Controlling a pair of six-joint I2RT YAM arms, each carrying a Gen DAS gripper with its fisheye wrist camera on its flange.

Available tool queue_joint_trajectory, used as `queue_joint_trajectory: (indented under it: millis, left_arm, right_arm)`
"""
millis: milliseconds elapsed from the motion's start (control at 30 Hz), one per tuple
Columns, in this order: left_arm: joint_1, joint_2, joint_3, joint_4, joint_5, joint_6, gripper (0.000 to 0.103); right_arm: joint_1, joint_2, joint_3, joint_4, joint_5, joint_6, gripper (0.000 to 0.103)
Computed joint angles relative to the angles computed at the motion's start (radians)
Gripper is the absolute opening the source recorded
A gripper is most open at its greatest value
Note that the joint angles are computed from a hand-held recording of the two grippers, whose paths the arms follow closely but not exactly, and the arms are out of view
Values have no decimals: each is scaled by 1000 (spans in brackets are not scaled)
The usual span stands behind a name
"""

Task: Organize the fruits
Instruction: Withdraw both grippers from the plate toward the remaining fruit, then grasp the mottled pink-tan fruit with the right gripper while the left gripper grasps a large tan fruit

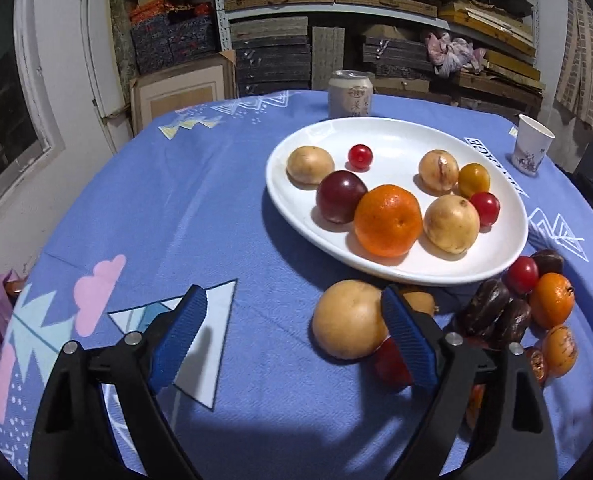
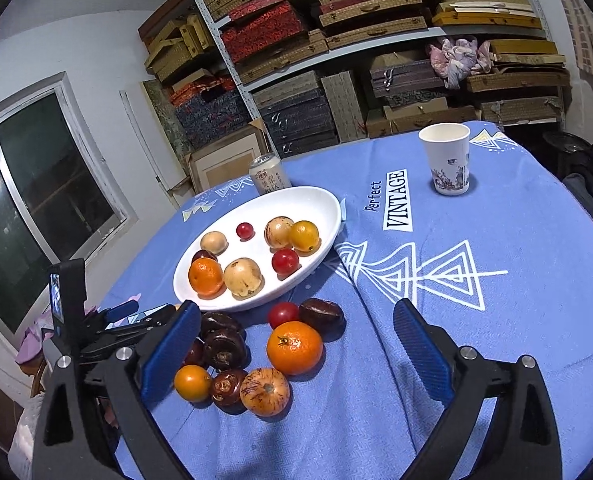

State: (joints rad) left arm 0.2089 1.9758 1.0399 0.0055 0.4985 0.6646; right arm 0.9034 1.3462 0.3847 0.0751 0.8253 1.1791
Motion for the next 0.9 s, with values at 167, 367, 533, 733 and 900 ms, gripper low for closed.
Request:
queue_joint_trajectory:
  millis: [167, 367, 533, 733, 900]
  left_arm:
    - [-19, 4, -28, 31, -35, 38, 90]
    - [45, 21, 12, -2, -89, 41, 95]
    - [144, 54, 80, -110, -49, 75, 95]
    - [92, -16, -29, 21, 11, 73, 95]
    - [29, 19, -1, 12, -48, 61, 95]
  right_arm:
    - [-13, 16, 10, 3, -34, -11, 98]
    - [-14, 8, 9, 5, -39, -21, 98]
    - [-19, -17, -12, 16, -36, -6, 98]
    - [-13, -4, -6, 24, -34, -16, 98]
    - [-16, 3, -6, 27, -40, -2, 98]
